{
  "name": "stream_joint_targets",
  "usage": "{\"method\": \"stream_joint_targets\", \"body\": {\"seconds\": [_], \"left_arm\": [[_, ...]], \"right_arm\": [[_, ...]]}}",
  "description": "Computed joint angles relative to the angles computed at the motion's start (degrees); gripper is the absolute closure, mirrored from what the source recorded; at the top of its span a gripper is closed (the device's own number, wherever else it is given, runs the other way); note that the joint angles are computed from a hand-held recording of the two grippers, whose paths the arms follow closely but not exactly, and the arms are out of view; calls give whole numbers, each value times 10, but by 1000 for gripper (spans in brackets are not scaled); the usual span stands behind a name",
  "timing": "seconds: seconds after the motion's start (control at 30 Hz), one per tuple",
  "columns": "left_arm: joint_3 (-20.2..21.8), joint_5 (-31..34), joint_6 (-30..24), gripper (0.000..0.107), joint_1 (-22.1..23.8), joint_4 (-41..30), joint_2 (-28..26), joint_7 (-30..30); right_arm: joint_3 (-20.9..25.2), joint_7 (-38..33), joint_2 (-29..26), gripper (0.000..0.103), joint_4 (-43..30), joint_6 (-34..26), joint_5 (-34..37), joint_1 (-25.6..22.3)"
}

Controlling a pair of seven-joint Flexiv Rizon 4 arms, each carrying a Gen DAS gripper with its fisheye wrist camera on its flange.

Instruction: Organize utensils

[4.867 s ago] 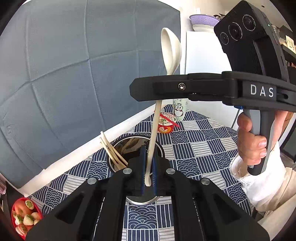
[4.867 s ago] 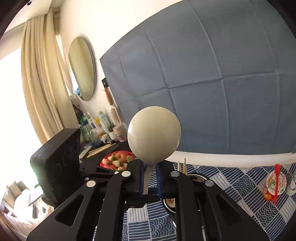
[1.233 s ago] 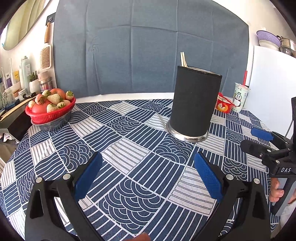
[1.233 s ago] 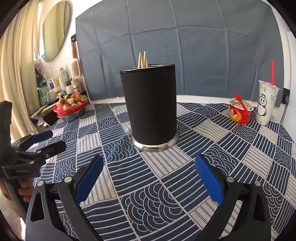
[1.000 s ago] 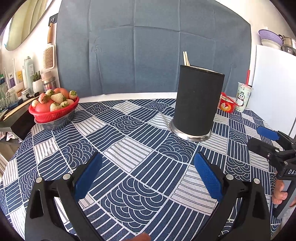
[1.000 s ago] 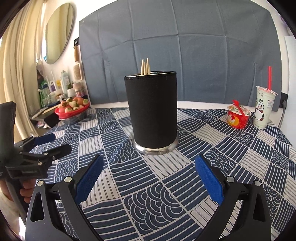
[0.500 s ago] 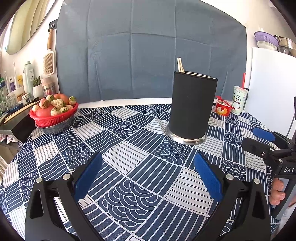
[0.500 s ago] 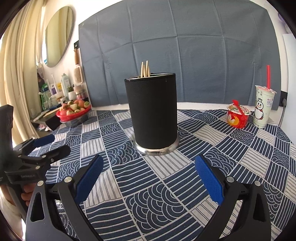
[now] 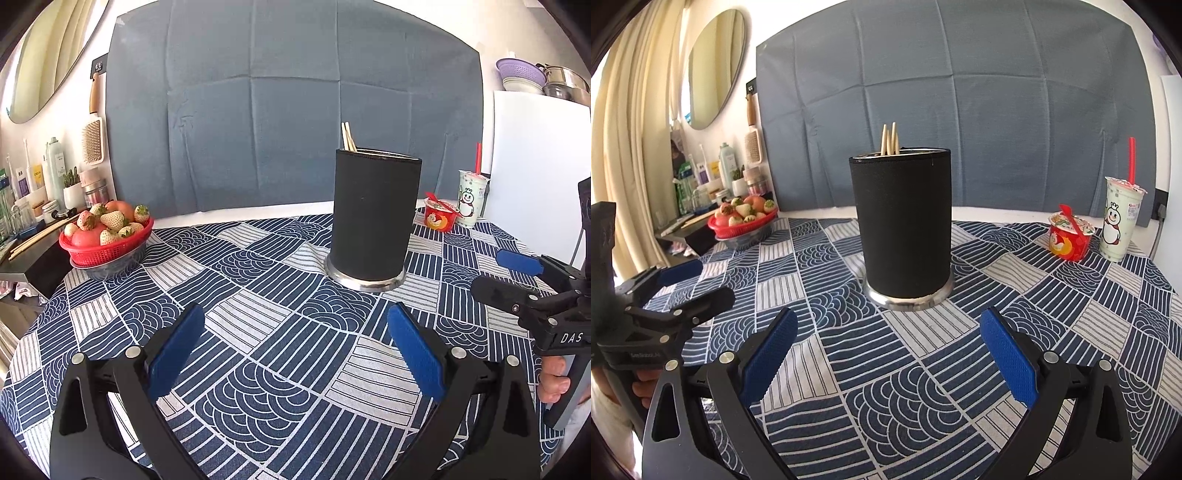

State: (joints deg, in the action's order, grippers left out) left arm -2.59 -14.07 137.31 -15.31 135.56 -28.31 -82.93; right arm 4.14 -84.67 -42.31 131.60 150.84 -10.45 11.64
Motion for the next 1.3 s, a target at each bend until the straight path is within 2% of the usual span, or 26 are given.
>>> {"method": "stream_joint_targets", "body": {"seconds": [0.4, 0.9, 1.3], "left_arm": [[-3, 19, 3, 10, 9, 0, 0, -6], [2, 2, 5, 10, -1, 0, -1, 0], [-1, 13, 5, 10, 3, 0, -1, 2]], "right_arm": [[0, -1, 0, 8, 0, -5, 0, 1], [0, -2, 2, 8, -2, -14, 0, 0], [-1, -10, 4, 8, -1, -16, 11, 8]]}}
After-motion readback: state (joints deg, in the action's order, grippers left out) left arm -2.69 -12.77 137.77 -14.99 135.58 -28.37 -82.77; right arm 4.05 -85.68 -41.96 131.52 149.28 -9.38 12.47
